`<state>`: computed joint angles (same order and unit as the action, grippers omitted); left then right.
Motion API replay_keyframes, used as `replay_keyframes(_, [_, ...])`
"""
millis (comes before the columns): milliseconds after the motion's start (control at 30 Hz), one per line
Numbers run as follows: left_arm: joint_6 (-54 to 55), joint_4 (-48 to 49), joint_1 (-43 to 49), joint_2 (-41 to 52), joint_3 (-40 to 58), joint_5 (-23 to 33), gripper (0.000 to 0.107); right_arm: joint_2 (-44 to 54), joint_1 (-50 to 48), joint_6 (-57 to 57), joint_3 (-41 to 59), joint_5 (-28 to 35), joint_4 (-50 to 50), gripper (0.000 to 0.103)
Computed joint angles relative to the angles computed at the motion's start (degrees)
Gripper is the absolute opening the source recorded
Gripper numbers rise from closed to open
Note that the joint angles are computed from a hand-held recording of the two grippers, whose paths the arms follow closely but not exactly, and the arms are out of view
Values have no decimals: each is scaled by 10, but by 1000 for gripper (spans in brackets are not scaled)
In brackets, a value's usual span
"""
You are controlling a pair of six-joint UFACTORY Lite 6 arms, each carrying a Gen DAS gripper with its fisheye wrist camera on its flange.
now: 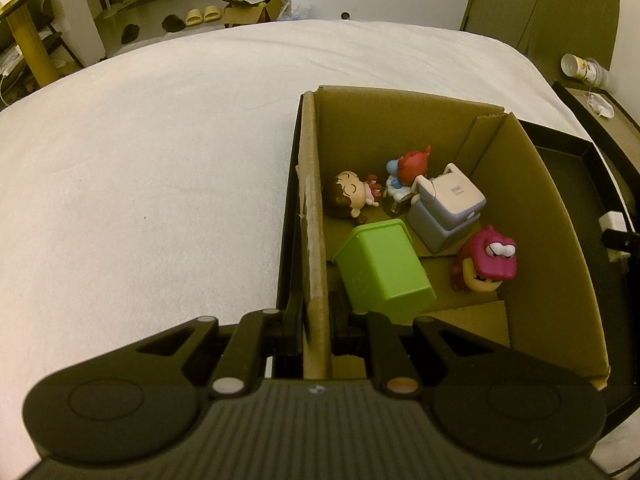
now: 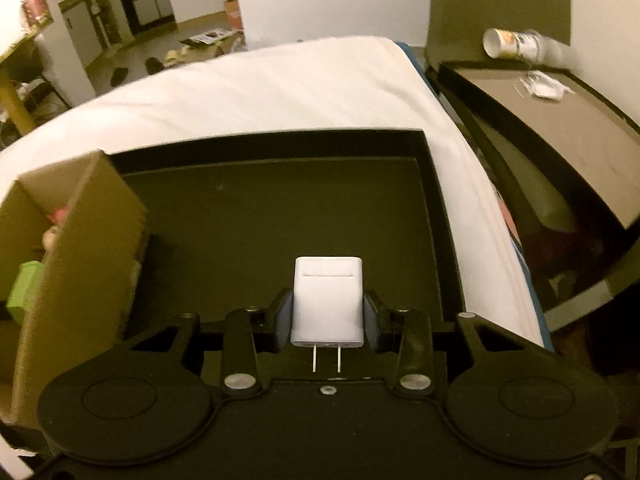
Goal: Organize rigid objects
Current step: 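Lift the white plug charger and carry it over the box with the right gripper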
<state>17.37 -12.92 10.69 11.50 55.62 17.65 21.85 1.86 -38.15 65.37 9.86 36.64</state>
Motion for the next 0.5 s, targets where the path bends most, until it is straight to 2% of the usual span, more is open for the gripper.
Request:
replay_keyframes(233, [19,-16,4,-1,-2,-2,11,-28,5,-42,13,34,43,36])
replay_keyframes(500, [36,-31,7,-3,-5,-3,11,-54,25,-36,43,62,35,36])
